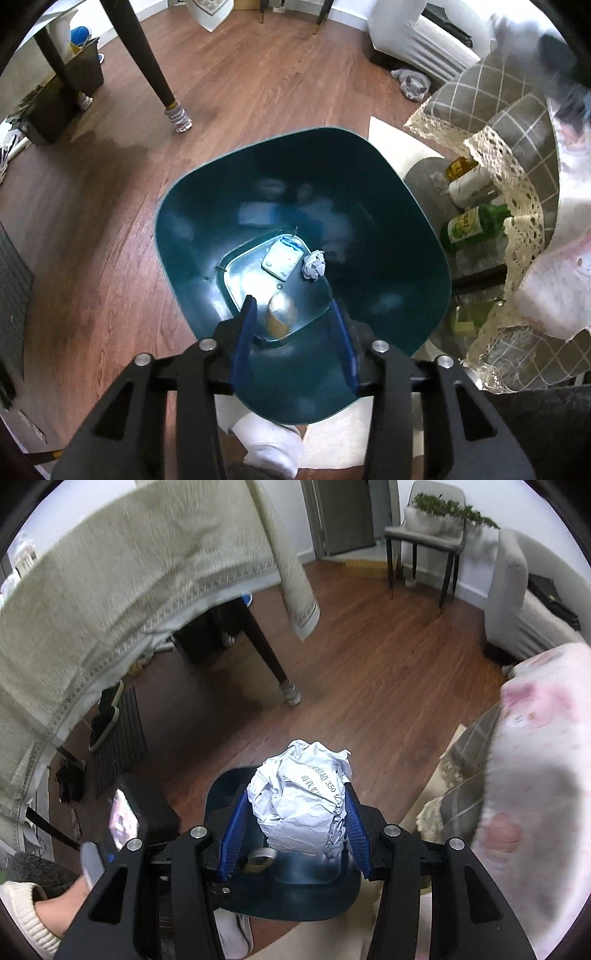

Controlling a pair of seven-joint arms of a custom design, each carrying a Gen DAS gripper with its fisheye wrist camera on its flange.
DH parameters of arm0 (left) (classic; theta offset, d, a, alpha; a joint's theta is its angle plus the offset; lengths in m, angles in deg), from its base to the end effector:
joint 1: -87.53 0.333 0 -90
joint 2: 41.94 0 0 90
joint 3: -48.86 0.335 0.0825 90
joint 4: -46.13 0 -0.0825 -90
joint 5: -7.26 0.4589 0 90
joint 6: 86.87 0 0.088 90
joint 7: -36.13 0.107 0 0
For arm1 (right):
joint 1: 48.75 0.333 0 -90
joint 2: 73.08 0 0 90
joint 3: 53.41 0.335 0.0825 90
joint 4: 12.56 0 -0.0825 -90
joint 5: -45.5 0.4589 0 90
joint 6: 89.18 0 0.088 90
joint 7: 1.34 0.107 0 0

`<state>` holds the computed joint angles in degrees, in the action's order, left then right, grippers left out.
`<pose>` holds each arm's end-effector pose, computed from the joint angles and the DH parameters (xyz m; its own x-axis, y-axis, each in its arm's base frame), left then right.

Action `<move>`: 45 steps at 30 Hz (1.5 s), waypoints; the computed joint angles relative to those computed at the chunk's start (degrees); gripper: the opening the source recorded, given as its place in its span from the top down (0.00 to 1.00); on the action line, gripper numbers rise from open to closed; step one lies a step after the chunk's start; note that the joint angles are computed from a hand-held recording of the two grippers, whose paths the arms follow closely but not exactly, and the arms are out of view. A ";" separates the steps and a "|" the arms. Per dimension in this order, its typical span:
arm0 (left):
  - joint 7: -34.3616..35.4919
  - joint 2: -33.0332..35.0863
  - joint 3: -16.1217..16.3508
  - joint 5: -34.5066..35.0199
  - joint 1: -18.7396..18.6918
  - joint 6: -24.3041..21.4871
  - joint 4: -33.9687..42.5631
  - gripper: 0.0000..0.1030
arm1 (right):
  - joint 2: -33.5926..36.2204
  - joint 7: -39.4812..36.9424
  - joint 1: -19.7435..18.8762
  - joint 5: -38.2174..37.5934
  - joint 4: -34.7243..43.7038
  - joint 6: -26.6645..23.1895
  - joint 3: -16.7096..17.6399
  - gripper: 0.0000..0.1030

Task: Collect trash
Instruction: 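Open the left tool to drop the core while the right tool drops the paper ball, then raise both tools from the bin back over the table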

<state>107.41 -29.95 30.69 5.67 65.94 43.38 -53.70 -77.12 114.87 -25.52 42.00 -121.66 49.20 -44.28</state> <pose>0.5644 -0.4517 0.4830 -0.3487 -0.9178 0.1897 -0.9157 0.2906 -0.2775 0.5527 0.3530 0.5918 0.1911 -0.9652 -0.1786 -0.8503 -0.0719 -0.5214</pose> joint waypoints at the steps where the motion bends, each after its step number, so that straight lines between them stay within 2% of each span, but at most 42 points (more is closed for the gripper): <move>1: 0.04 -0.43 0.04 -0.18 0.15 0.42 -0.39 0.57 | 0.44 -0.06 0.06 0.17 0.17 -0.31 0.04 0.51; 5: 0.83 -2.34 0.17 -1.68 0.89 2.34 -1.86 0.55 | 2.46 -0.85 0.53 1.95 0.88 -1.88 -0.11 0.51; 10: 0.68 -5.01 0.61 -2.04 1.30 5.49 -3.39 0.47 | 4.89 -0.92 1.22 2.59 2.16 -3.98 -0.39 0.51; 14: 1.92 -7.15 0.73 -3.13 1.52 8.04 -4.33 0.46 | 6.57 -1.07 1.80 3.44 2.96 -5.57 -0.63 0.51; 20: 1.26 -11.22 1.47 -1.78 1.50 12.57 -5.87 0.54 | 9.27 -1.71 2.62 5.76 4.48 -8.56 -0.83 0.51; 25: -0.20 -12.45 2.00 -1.60 1.58 15.70 -5.54 0.68 | 11.56 -2.51 3.38 5.84 5.76 -11.40 -1.05 0.51; 33: -1.05 -13.33 2.35 -1.59 1.74 18.23 -4.34 0.68 | 14.08 -2.96 4.55 5.33 6.73 -16.20 -1.27 0.49; 35: -0.63 -13.66 2.43 -2.40 1.72 18.71 -4.35 0.66 | 14.36 -3.35 4.73 5.54 6.92 -17.17 -1.23 0.45; 37: -0.08 -14.08 2.53 -3.10 1.71 19.38 -4.57 0.64 | 14.03 -3.34 4.91 5.32 6.62 -17.32 -1.28 0.40; 45: 0.10 -14.53 2.82 -4.13 1.72 21.43 -3.98 0.57 | 11.38 -4.02 4.94 5.17 5.20 -13.91 -1.08 0.40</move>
